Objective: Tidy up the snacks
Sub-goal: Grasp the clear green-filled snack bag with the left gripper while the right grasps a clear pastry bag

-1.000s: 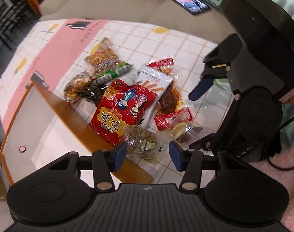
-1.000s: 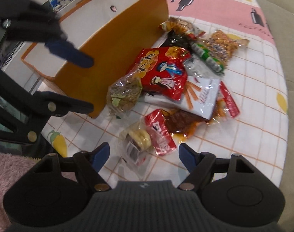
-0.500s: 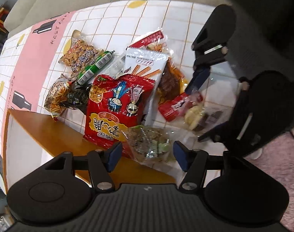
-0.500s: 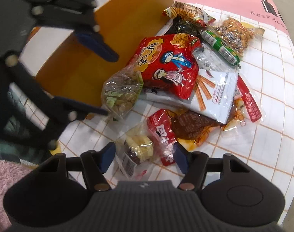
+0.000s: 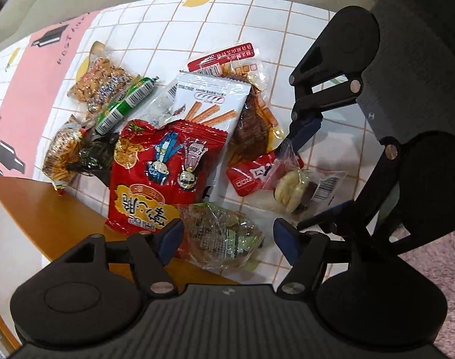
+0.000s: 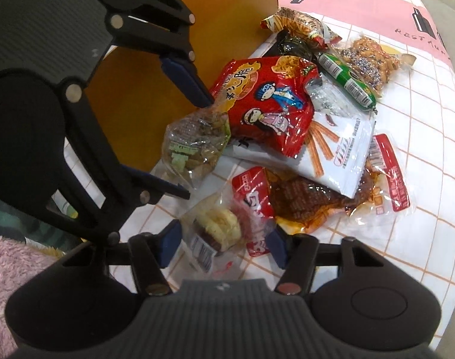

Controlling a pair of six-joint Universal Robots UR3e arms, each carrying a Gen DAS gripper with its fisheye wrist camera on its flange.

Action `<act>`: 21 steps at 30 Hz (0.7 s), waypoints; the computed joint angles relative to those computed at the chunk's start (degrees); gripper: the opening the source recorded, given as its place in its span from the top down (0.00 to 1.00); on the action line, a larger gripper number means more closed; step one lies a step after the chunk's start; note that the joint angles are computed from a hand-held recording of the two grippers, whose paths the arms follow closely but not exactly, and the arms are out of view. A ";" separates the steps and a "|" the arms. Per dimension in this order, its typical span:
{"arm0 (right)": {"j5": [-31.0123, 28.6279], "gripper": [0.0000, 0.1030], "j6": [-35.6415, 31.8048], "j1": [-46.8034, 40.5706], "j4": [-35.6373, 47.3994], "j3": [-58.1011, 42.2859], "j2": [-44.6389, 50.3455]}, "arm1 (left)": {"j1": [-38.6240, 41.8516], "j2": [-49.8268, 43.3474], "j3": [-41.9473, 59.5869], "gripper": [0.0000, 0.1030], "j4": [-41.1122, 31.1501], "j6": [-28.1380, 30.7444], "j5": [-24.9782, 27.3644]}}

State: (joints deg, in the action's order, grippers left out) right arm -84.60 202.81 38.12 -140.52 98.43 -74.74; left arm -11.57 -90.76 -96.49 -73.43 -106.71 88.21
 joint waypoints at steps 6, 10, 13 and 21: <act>-1.13 0.47 1.07 -0.54 1.97 2.89 -3.47 | -1.04 0.10 -3.83 0.21 5.83 -0.84 3.23; -0.27 0.47 2.28 -2.15 1.58 5.15 -5.11 | -1.52 -0.72 -3.89 0.22 6.90 -4.87 3.34; -0.11 0.46 2.29 -2.50 1.52 5.12 -5.07 | -2.05 -0.30 -4.72 0.29 8.25 -7.08 3.53; -0.04 0.47 3.17 -2.39 2.34 5.16 -5.59 | -1.36 8.09 -14.80 0.49 16.40 -10.06 2.08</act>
